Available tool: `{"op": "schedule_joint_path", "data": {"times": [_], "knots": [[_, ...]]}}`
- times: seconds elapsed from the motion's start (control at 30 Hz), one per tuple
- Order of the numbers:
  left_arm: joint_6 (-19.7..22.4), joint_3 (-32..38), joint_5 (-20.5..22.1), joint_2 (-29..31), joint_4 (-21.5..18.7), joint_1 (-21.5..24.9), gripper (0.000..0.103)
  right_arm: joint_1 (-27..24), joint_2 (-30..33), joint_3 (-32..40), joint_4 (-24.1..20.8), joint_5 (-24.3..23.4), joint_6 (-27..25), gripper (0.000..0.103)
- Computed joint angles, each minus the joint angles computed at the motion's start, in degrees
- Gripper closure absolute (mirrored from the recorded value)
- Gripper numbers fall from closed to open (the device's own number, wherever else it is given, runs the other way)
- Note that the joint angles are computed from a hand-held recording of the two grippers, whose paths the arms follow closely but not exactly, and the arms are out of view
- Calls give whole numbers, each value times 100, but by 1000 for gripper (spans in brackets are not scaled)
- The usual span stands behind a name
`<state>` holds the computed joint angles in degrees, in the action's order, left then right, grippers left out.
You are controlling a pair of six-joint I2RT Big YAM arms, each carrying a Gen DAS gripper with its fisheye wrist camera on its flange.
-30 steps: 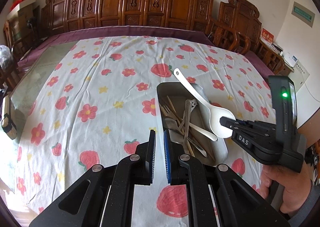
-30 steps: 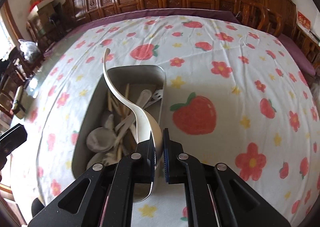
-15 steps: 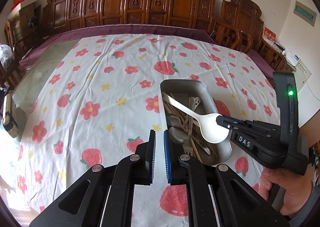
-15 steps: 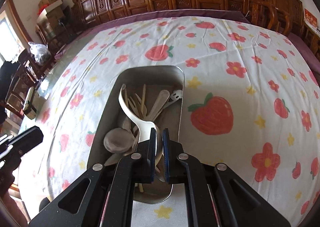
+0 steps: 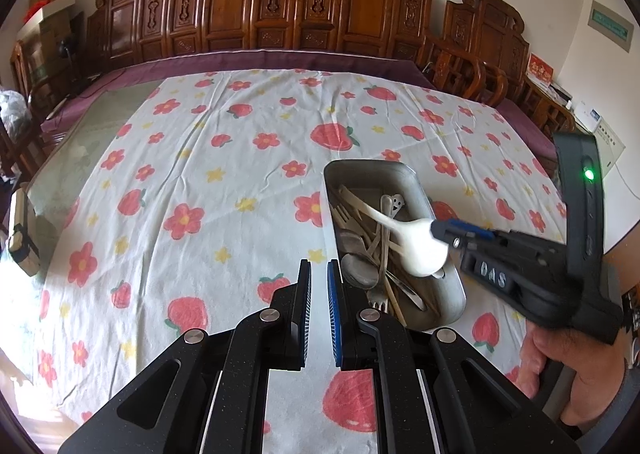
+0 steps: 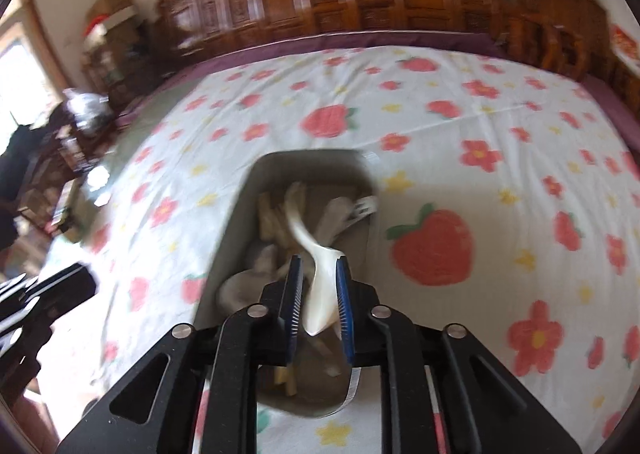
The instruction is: Organize utensils
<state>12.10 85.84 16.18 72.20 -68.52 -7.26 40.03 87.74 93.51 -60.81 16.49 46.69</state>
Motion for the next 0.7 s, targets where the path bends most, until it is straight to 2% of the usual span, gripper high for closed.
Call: {"op": "schedule_joint_path", "data": {"times": [0.17,0.23,0.33,0.5,0.63,0.67,0.7], "knots": [[-23,6,-25,-85,-2,-36,96,61,-280,-360,378,-231,-250,83],[-40,-7,-58,-150,6,-78,95,106,-410,-461,416,-138,-336,83],[-92,-60,-111,-290,61,-141,82,169,-612,-579,350,8,-345,83],[-182,-186,-191,-567,151,-264,76,286,-969,-770,263,293,-358,83],[-283,-309,-284,-806,262,-350,59,468,-1292,-899,155,574,-326,83],[-304,-339,-343,-855,294,-384,49,535,-1360,-908,83,698,-315,81],[-331,-392,-418,-943,357,-425,44,603,-1440,-936,43,810,-297,71]]}}
